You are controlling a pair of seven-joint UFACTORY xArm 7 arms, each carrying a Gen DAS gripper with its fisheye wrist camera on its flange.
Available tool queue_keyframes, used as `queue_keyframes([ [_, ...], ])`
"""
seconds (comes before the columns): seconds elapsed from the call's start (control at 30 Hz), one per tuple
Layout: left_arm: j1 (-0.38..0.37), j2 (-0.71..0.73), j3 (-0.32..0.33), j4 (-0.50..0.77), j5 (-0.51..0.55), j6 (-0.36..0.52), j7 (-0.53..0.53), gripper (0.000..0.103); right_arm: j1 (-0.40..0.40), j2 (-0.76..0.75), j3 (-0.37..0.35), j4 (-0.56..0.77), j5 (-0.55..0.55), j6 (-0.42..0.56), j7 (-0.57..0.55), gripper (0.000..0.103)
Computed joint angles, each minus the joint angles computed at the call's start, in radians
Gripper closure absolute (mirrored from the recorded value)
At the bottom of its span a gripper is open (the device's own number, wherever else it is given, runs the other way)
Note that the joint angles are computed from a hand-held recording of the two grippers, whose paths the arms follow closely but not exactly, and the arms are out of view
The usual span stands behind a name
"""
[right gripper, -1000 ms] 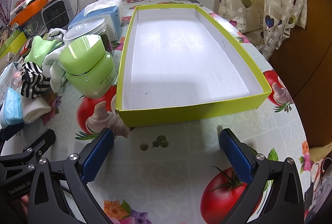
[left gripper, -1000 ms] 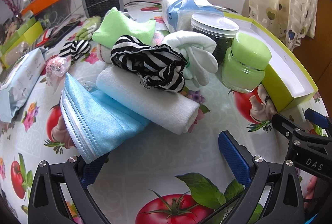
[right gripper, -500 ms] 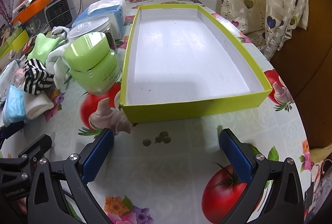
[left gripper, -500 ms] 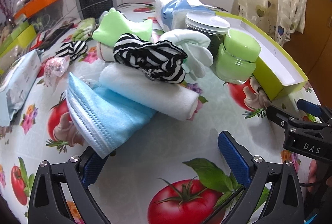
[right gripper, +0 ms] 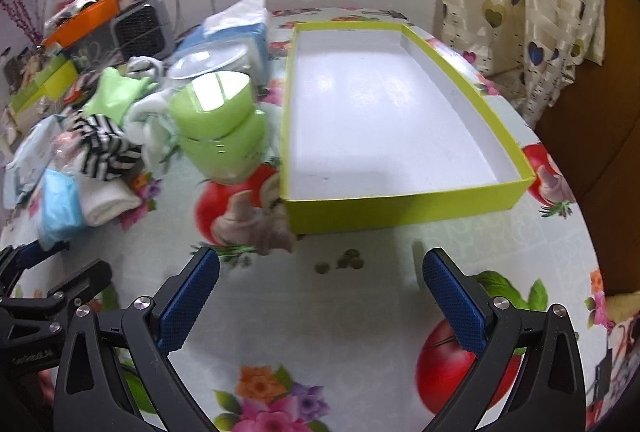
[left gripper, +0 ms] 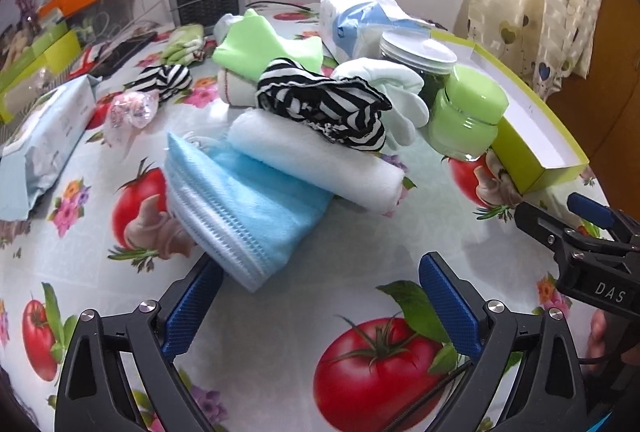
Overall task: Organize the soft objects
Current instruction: 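Grasp the black-and-white striped cloth with the right gripper while the left gripper reaches toward the blue mask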
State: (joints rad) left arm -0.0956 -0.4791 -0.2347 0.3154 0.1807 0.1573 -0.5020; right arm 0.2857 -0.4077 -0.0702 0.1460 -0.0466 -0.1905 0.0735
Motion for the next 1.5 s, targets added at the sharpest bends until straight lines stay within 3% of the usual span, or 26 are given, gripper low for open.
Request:
queue_keyframes([
  [0.07,-0.020,-0.043,0.028,-0.027,-0.011,-0.012,0.017,0.004,0.022,-0.016,-0.011,-0.017,-0.010,-0.034,-0.001,0.001],
  [0.2,-0.013,-0.138,0.071,-0.082,-0.035,-0.025,0.053,0.005,0.156,-0.044,-0.136,-0.028,-0.075,-0.093,0.008,0.001],
  [0.43,0.022,-0.167,0.165,-0.097,-0.098,-0.016,0.135,0.007,0.186,0.011,-0.061,0.037,-0.147,-0.143,0.031,0.002],
  [0.6,0.016,-0.152,0.226,-0.098,-0.151,-0.024,0.197,0.008,0.251,0.085,-0.093,0.108,-0.237,-0.152,0.092,0.013],
  [0.7,-0.006,-0.141,0.255,-0.096,-0.181,-0.031,0.241,0.008,0.338,0.124,-0.199,0.152,-0.361,-0.148,0.173,0.022],
  [0.83,-0.036,-0.123,0.284,-0.089,-0.224,-0.034,0.291,0.008,0.376,0.183,-0.241,0.210,-0.466,-0.163,0.261,0.026],
  [0.9,-0.067,-0.114,0.317,-0.083,-0.255,-0.037,0.320,0.008,0.425,0.214,-0.303,0.246,-0.569,-0.164,0.348,0.033],
  [1.03,-0.130,-0.104,0.375,-0.074,-0.312,-0.043,0.388,0.008,0.449,0.258,-0.345,0.304,-0.717,-0.162,0.465,0.038],
  [1.1,-0.188,-0.101,0.429,-0.067,-0.356,-0.051,0.435,0.008,0.470,0.286,-0.383,0.343,-0.831,-0.164,0.557,0.050],
  [1.17,-0.207,-0.093,0.442,-0.058,-0.387,-0.050,0.457,0.008,0.466,0.304,-0.386,0.367,-0.891,-0.161,0.616,0.051],
  [1.27,-0.243,-0.066,0.463,-0.036,-0.435,-0.046,0.490,0.008,0.456,0.332,-0.395,0.410,-1.021,-0.168,0.734,0.061],
  [1.5,-0.278,0.007,0.466,0.012,-0.529,-0.032,0.544,0.008,0.381,0.373,-0.342,0.458,-1.175,-0.188,0.874,0.079],
])
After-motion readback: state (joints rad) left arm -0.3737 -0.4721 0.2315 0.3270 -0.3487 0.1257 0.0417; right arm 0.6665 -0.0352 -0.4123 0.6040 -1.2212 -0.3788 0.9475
